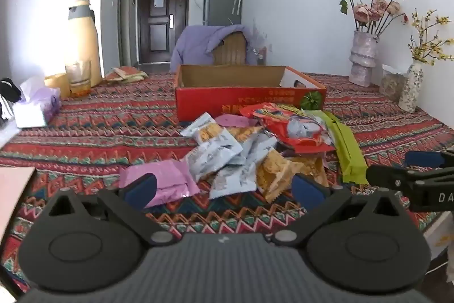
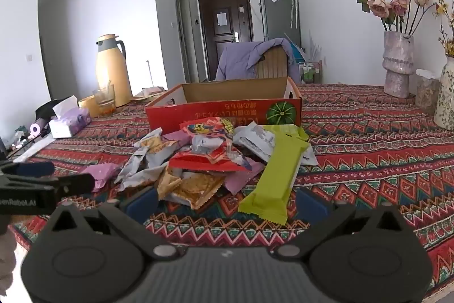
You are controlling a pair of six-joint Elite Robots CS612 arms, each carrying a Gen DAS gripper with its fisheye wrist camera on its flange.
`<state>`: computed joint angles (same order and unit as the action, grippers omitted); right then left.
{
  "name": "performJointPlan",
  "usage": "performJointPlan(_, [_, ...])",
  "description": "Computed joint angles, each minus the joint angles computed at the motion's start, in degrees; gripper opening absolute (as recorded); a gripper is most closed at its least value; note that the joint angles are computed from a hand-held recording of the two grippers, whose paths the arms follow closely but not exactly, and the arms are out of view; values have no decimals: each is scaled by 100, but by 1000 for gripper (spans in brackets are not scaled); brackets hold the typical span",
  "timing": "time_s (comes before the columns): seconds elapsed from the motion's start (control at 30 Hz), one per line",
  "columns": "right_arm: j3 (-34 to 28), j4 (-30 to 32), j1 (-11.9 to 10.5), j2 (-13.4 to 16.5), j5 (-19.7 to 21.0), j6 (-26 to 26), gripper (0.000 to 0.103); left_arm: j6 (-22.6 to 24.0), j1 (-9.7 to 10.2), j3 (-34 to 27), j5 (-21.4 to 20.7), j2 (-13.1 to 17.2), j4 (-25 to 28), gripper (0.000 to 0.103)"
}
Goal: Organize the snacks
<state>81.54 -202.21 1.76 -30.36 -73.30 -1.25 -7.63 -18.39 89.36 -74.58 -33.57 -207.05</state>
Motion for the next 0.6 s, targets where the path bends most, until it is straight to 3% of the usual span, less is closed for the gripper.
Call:
performJointPlan(0.1, [-51, -135, -15, 55, 64, 87, 103, 25, -60, 35, 137, 1, -87, 103])
performJointPlan(0.13, [-50, -125, -16, 52, 58, 70, 103, -63, -42, -27, 48, 6, 146, 103])
performJointPlan(0.23, [-43, -114, 4, 55, 18, 42, 103, -164, 5, -52, -94, 67, 15, 103])
performJointPlan(0.6, [-26, 33, 13, 28, 26, -13, 103, -214, 20, -50, -46, 40, 155, 103])
